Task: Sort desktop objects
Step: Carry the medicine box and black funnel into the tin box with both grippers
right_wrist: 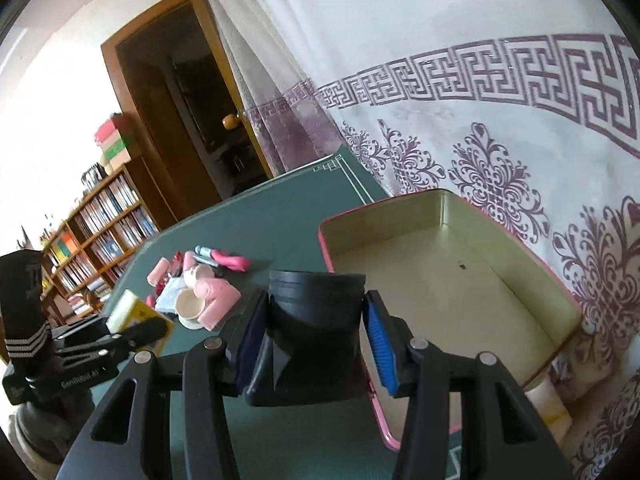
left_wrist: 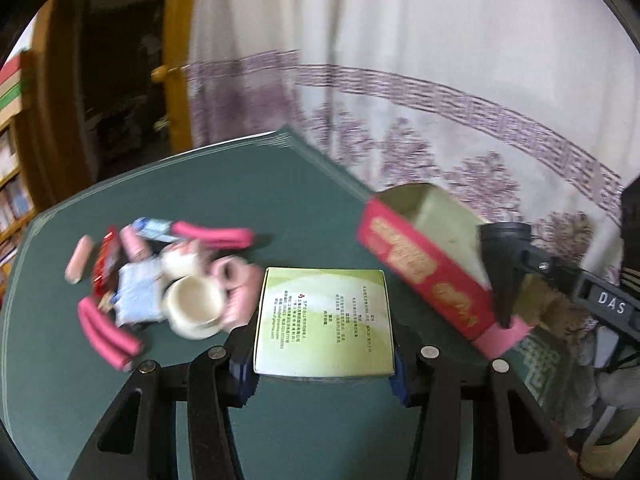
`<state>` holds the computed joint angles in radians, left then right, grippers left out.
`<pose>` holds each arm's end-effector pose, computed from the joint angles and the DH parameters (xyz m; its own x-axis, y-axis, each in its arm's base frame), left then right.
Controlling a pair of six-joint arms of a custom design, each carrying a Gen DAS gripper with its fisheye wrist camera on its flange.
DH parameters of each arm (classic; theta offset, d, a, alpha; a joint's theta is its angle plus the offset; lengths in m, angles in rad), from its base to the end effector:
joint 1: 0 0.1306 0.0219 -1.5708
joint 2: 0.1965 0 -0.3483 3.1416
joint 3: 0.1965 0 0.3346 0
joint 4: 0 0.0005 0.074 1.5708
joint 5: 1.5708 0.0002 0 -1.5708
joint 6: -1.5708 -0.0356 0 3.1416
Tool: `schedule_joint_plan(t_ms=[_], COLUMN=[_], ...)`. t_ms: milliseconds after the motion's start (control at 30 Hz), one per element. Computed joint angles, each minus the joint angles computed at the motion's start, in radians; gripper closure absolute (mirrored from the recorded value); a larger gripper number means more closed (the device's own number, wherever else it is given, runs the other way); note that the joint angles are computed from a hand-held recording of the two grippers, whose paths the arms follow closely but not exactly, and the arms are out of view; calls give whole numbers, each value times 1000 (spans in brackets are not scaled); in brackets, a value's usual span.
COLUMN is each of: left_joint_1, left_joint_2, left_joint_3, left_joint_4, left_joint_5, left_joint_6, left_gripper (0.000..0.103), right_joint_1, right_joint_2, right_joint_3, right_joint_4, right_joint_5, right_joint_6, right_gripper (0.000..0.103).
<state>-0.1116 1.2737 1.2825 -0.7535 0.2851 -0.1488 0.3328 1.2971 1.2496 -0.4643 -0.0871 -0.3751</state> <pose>0.3972 -0.0551 0.4066 -0.6198 0.2126 -0.7554 0.4088 0.9091 -0.0795 0.4005 0.1412 0.4082 -0.5762 0.1870 -0.7956 -0.1999 0.9117 0.3591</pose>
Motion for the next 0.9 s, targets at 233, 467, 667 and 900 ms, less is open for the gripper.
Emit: schedule_joint_plan(t_ms=[233, 467, 667, 900], left_joint_1=[-79, -130, -160, -177], left_joint_2=[26, 51, 77, 119], left_joint_3=[60, 97, 124, 168], left_joint_4=[-24, -37, -45, -57], left_joint_5=[0, -2, -12, 6], left_joint_6=[16, 16, 22, 45], left_gripper=[51, 51, 51, 51], right_joint_1=[-43, -60, -97, -97], right_joint_2=[-56, -39, 16, -30], right_joint_3=[-12, 4, 41, -3], right_joint_4=[46, -41, -125, -75], right_joint_5=[27, 237, 207, 246], right_joint_6=[-4, 62, 51, 45], right_gripper=[51, 51, 45, 21])
